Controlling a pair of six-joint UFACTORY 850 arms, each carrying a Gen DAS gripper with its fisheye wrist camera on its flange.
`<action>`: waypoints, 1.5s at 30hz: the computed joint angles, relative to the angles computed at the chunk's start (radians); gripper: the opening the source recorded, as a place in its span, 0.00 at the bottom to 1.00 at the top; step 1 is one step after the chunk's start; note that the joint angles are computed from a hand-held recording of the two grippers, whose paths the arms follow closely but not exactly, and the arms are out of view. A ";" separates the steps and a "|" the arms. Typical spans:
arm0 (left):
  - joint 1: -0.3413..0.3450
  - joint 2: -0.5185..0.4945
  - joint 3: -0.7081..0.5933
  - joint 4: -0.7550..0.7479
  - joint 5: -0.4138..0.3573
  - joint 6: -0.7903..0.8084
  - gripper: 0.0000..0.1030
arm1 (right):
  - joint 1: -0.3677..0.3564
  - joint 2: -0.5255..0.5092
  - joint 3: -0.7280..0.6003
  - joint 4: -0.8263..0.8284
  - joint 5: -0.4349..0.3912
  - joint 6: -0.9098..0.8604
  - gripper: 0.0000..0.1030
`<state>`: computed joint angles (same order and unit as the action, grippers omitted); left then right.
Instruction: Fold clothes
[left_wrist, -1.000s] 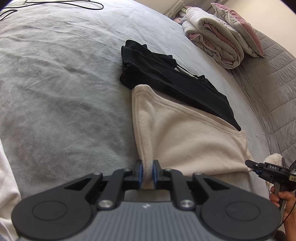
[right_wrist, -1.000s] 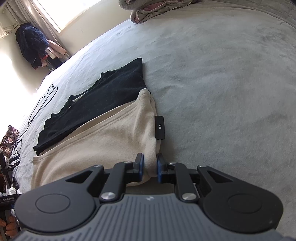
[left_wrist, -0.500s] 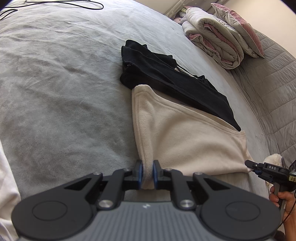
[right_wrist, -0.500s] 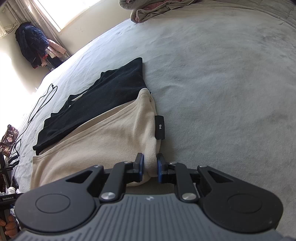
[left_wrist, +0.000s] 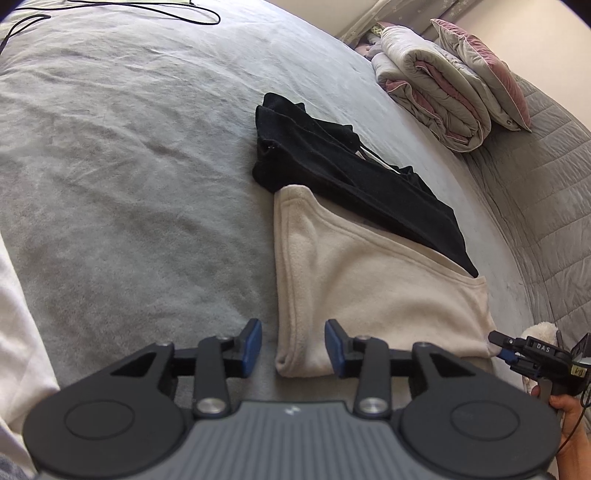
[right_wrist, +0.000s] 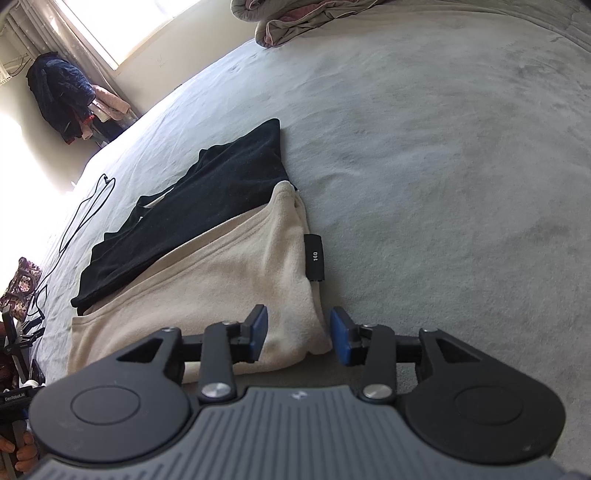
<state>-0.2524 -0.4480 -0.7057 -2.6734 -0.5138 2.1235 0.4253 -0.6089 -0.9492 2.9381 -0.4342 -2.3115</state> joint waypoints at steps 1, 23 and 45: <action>0.001 0.005 0.003 -0.004 0.000 0.004 0.44 | -0.001 0.001 0.001 0.000 0.001 0.007 0.42; -0.043 -0.023 -0.046 0.122 0.062 0.001 0.48 | 0.010 -0.017 -0.024 -0.056 0.033 0.088 0.39; 0.046 -0.038 0.015 0.240 -0.222 -0.304 0.12 | -0.039 0.022 0.033 -0.214 -0.138 0.431 0.18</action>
<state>-0.2062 -0.4863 -0.6908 -2.4335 -0.7355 1.8199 0.3861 -0.5866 -0.9164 2.7239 -0.5717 -1.8809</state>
